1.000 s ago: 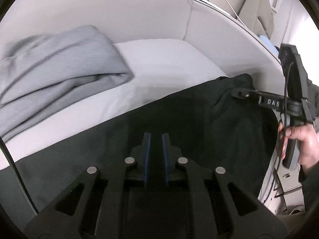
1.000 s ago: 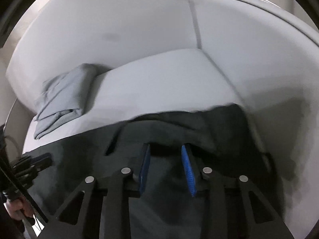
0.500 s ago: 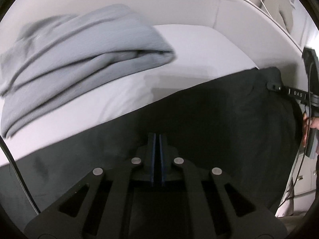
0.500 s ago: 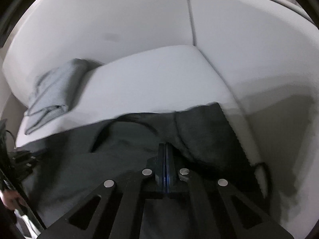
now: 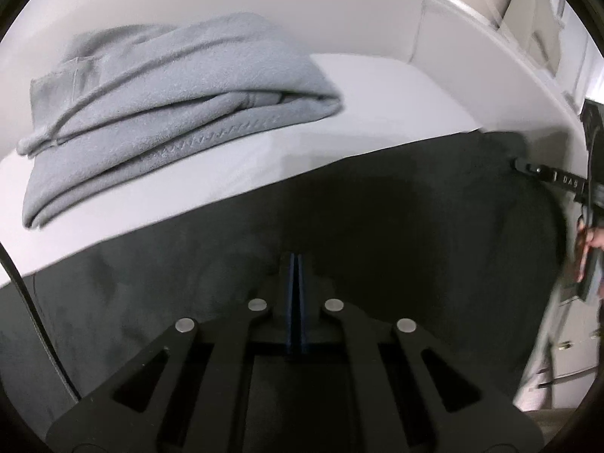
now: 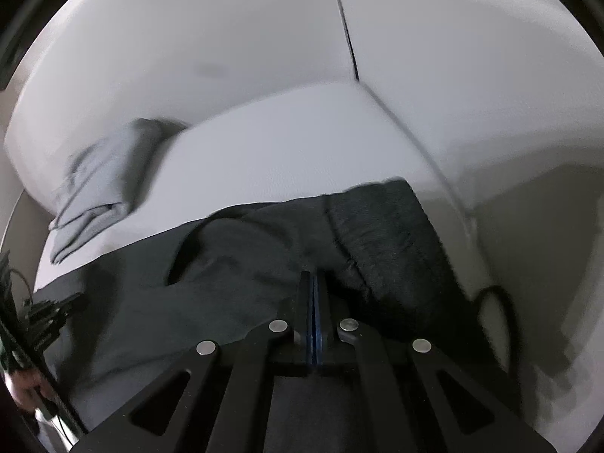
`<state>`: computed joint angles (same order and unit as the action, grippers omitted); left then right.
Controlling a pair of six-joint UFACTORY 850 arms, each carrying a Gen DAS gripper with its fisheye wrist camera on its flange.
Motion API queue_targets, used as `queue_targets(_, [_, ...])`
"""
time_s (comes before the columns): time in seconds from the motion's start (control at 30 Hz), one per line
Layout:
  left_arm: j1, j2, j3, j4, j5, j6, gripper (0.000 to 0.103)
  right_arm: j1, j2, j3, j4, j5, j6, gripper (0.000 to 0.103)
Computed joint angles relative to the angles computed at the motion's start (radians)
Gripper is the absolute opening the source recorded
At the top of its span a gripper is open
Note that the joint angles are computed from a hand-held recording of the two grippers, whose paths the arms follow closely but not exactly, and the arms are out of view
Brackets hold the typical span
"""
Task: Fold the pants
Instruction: 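Lower the pants flat onto the bench and open both grippers, then grasp the pants' drawstring waistband with the right gripper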
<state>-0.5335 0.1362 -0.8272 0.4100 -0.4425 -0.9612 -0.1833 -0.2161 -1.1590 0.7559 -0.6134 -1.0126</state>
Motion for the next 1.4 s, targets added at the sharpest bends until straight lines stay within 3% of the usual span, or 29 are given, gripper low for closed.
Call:
queue_targets(0.17, [-0.078, 0.094, -0.003, 0.026, -0.089, -0.035, 0.000, -0.048, 0.137, 0.065, 0.058, -0.033, -0.029, 0.004])
queue_targets(0.23, [-0.130, 0.136, -0.016, 0.083, -0.155, -0.098, 0.005, -0.071, 0.189, 0.088, 0.039, -0.055, 0.012, 0.013])
queue_targets(0.27, [-0.160, 0.157, -0.025, 0.103, -0.195, -0.132, 0.017, -0.084, 0.222, 0.107, 0.036, -0.061, 0.028, 0.014])
queue_targets(0.3, [-0.190, 0.180, -0.032, 0.122, -0.228, -0.173, 0.044, -0.099, 0.246, 0.121, 0.039, -0.073, 0.033, 0.020])
queue_targets(0.37, [-0.264, 0.228, -0.040, 0.197, -0.296, -0.298, 0.083, -0.129, 0.301, 0.152, 0.045, -0.093, 0.050, 0.041])
queue_targets(0.4, [-0.292, 0.242, -0.045, 0.240, -0.319, -0.351, 0.085, -0.148, 0.323, 0.166, 0.055, -0.106, 0.057, 0.060])
queue_targets(0.43, [-0.326, 0.269, -0.046, 0.272, -0.345, -0.394, 0.085, -0.164, 0.344, 0.180, 0.066, -0.116, 0.066, 0.074])
queue_targets(0.47, [-0.353, 0.291, -0.048, 0.284, -0.358, -0.417, 0.085, -0.192, 0.356, 0.186, 0.074, -0.136, 0.070, 0.077])
queue_targets(0.6, [-0.446, 0.374, -0.047, 0.290, -0.384, -0.499, 0.085, -0.270, 0.364, 0.184, 0.056, -0.204, 0.126, 0.079])
queue_targets(0.73, [-0.618, 0.490, 0.020, 0.451, -0.433, -0.763, 0.086, -0.325, 0.329, 0.186, 0.062, -0.301, 0.209, 0.082])
queue_targets(0.83, [-0.761, 0.516, 0.039, 0.531, -0.599, -0.802, 0.086, -0.335, 0.279, 0.199, 0.073, -0.363, 0.280, 0.082])
queue_targets(0.87, [-0.771, 0.508, 0.033, 0.519, -0.644, -0.759, 0.086, -0.340, 0.271, 0.207, 0.084, -0.372, 0.296, 0.082])
queue_targets(0.97, [-0.782, 0.521, 0.036, 0.496, -0.705, -0.718, 0.086, -0.353, 0.259, 0.234, 0.109, -0.356, 0.338, 0.082])
queue_targets(1.13, [-0.768, 0.615, 0.070, 0.500, -0.712, -0.779, 0.086, -0.380, 0.286, 0.296, 0.286, -0.302, 0.248, 0.082])
queue_targets(1.4, [-1.000, 0.752, 0.112, 0.661, -1.031, -1.033, 0.086, -0.360, 0.281, 0.361, 0.492, -0.125, 0.204, 0.076])
